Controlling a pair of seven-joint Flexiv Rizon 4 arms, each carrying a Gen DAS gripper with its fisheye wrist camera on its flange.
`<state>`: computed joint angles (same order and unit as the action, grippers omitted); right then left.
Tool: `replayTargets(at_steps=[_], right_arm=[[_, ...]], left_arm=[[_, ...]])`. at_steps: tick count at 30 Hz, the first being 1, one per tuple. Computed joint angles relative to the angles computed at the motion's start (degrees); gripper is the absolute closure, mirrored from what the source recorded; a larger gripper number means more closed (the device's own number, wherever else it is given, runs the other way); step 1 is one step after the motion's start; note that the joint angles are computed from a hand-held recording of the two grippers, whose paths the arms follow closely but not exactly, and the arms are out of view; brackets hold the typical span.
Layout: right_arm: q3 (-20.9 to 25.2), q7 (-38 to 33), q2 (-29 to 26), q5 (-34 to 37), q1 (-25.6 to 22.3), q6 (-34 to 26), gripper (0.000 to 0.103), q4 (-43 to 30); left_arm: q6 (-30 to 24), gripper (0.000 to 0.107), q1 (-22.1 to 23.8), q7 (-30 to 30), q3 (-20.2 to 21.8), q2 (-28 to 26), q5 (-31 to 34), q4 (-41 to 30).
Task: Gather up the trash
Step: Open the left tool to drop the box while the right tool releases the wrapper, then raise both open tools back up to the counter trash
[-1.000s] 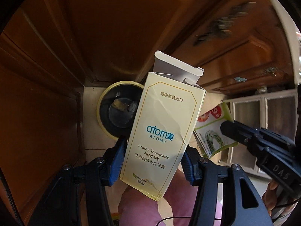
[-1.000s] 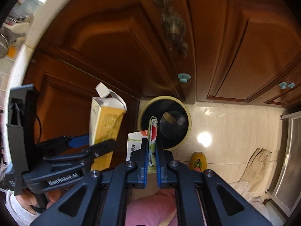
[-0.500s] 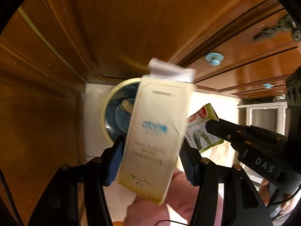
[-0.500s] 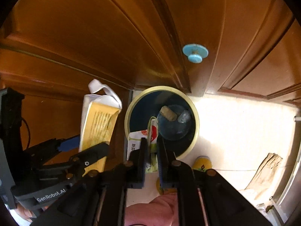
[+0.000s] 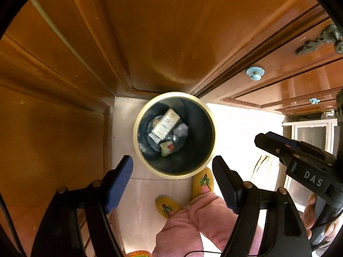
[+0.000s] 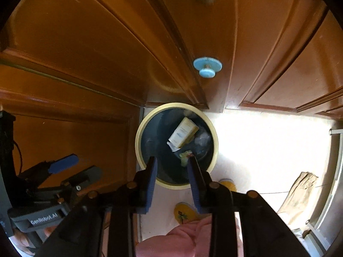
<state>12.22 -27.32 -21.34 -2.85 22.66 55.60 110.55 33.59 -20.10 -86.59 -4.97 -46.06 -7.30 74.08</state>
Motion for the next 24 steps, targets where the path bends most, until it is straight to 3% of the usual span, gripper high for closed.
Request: replayTargets(at_steps=[11, 17, 24], right_arm=[[0.7, 0.0, 8.9, -1.4, 1.2, -11.9, 0.073, -5.1], [0.9, 0.5, 14.1, -3.5, 2.1, -19.3, 0.073, -9.9], [1.1, 3.0, 17.8, -11.1, 3.8, -27.7, 0.072, -16.7]], left_arm=[[-0.8, 0.032, 0.1, 0.0, -0.7, 12.3, -0.3, 4.5], [-2.2, 0.032, 0.3, 0.1, -1.1, 17.1, -0.9, 2.3], [-5.1, 0.032, 0.0, 1.3, -1.3, 19.6, 0.4, -4.9]])
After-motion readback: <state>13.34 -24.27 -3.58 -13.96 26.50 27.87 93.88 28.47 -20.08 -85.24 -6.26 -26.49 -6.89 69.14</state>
